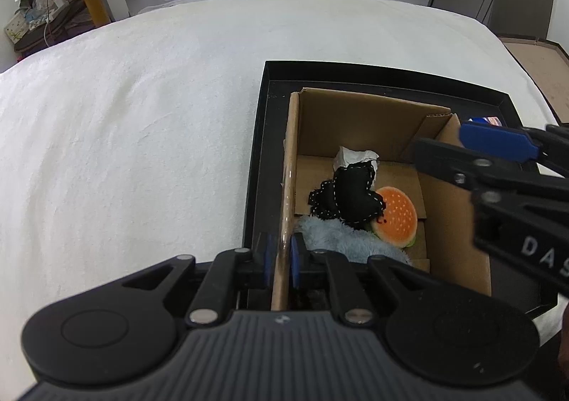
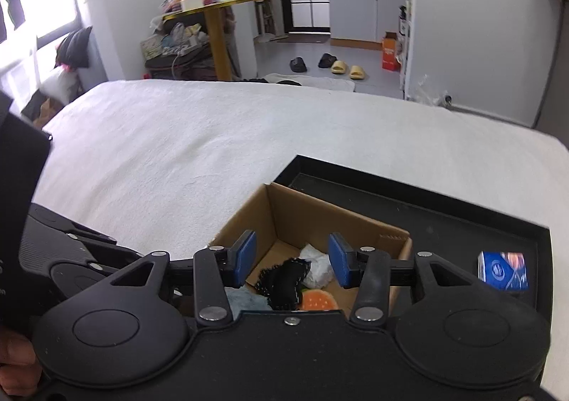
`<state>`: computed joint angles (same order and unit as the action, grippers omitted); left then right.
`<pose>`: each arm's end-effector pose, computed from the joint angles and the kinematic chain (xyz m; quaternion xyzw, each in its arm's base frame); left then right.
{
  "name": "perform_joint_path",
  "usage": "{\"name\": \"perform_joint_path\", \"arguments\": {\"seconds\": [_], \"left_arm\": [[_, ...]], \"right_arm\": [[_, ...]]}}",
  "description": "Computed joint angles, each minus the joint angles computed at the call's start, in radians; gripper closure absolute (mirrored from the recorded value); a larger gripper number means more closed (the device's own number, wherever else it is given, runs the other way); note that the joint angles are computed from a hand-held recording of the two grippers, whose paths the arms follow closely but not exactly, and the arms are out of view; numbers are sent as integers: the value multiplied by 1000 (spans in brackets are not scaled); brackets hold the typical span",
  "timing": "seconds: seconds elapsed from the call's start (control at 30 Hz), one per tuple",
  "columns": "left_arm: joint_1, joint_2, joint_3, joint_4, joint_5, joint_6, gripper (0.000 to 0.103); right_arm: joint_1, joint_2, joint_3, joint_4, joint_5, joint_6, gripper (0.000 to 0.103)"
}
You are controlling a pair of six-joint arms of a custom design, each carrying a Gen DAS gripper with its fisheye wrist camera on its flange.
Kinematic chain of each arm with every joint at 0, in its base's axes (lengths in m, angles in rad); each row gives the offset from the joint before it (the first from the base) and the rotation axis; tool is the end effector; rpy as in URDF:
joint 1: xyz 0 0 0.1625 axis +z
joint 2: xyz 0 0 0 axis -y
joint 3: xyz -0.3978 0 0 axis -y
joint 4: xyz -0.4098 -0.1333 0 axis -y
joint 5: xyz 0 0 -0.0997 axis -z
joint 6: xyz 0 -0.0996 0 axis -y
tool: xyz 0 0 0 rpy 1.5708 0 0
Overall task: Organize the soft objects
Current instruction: 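Carry the black plush with the right gripper into the box and release, then move the right gripper to the blue tissue pack and grasp it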
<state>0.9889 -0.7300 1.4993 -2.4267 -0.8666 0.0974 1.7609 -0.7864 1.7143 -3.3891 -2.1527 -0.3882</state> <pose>-0.2177 -0.6908 0.0757 0.2983 0.8892 -0.1221 0.3247 0.2007 -0.6275 0.1412 0.1281 -0.8639 0.3849 0.2984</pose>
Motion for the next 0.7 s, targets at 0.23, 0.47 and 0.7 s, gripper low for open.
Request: {"name": "perform_joint_path", "arguments": {"seconds": [0.23,0.47,0.7], "left_arm": [[-18,0,27,-38,52,39,87],[-32,3,47,-110,106,56,66],[-46,20,50,-136,158,76,55]], "right_arm": [[-16,-37,61,-51,-14,-1,58],[-42,-64,107,-92,-17,-7,58],[-82,-99,171,-159,9,1,56]]}}
